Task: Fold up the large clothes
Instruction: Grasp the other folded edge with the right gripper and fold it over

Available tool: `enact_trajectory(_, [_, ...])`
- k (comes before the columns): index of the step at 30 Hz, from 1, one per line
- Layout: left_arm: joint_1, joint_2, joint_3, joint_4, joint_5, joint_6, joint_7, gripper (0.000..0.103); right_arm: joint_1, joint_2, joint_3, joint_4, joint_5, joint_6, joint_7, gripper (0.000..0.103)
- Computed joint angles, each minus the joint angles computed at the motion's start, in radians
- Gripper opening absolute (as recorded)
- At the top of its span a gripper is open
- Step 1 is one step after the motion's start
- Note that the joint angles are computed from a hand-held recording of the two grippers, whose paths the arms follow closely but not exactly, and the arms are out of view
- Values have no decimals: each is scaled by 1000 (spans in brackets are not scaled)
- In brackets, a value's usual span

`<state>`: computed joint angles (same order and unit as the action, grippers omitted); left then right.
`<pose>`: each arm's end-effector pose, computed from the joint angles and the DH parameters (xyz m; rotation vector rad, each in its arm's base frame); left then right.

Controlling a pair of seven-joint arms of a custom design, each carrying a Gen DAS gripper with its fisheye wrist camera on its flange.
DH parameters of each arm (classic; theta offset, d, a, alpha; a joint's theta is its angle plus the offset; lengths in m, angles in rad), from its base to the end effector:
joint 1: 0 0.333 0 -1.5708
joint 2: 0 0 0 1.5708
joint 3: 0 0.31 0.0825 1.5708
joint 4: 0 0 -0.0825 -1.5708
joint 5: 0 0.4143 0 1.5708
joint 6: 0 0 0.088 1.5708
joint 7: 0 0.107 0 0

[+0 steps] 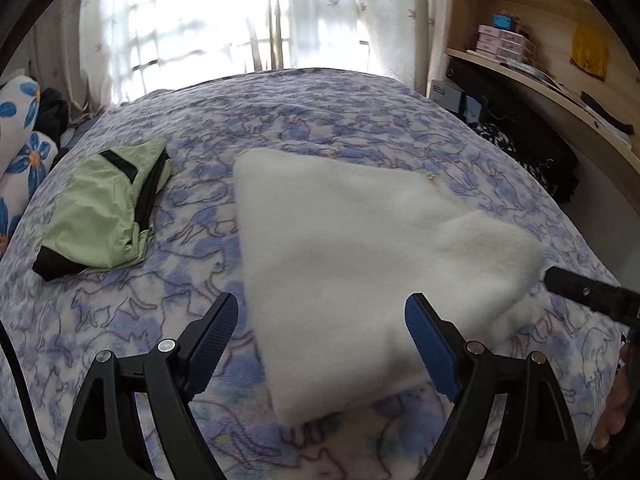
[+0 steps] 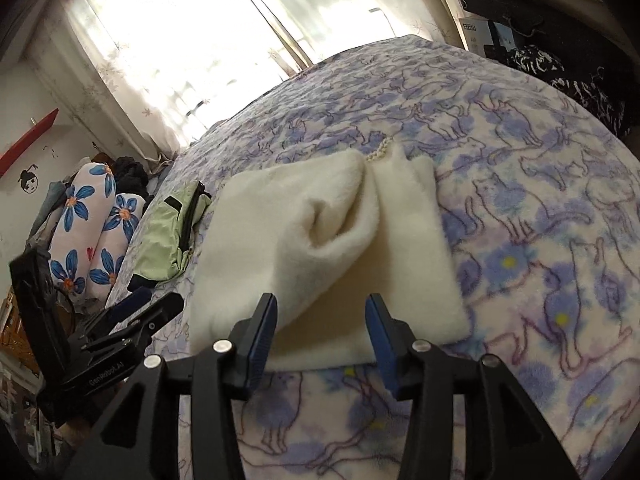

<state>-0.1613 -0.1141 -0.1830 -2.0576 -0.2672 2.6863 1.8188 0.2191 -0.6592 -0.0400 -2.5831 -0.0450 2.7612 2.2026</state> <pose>0.5661 -0.1982 0.5550 -1.4481 2.1950 -0.9218 0.4242 0.0768 0.5562 -1.2710 1.9615 -0.3932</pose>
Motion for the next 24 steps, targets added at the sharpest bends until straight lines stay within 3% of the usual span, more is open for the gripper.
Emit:
enact_trajectory(6, [36,78,19,62,26,-42,-67,84,24,158,-53,171,24,-66,-109,46])
enact_trajectory(10, [42,131,20,103,5,-82,-73,84,102,321,-156,333,227,-222,-318,46])
enact_trajectory(13, [44,159,19,120,16,-100,-80,84,109,431,-191,432,366,-343,-421,45])
enact_trajectory(15, [44,173,17,131,8,-106,-78,84,100,480,-194,461,450,-373,-472,31])
enact_trajectory(18, [44,184,17,145,9,-114,-84,84,64,476,-141,434,408,-309,-468,21])
enact_trajectory(21, [43,178,15,150,19,-106,-83,84,20,370,-70,339,339,-173,-464,17])
enact_trajectory(24, [42,158,10,142,-11,-87,-44,84,-3,249,-38,246,303,-71,-462,16])
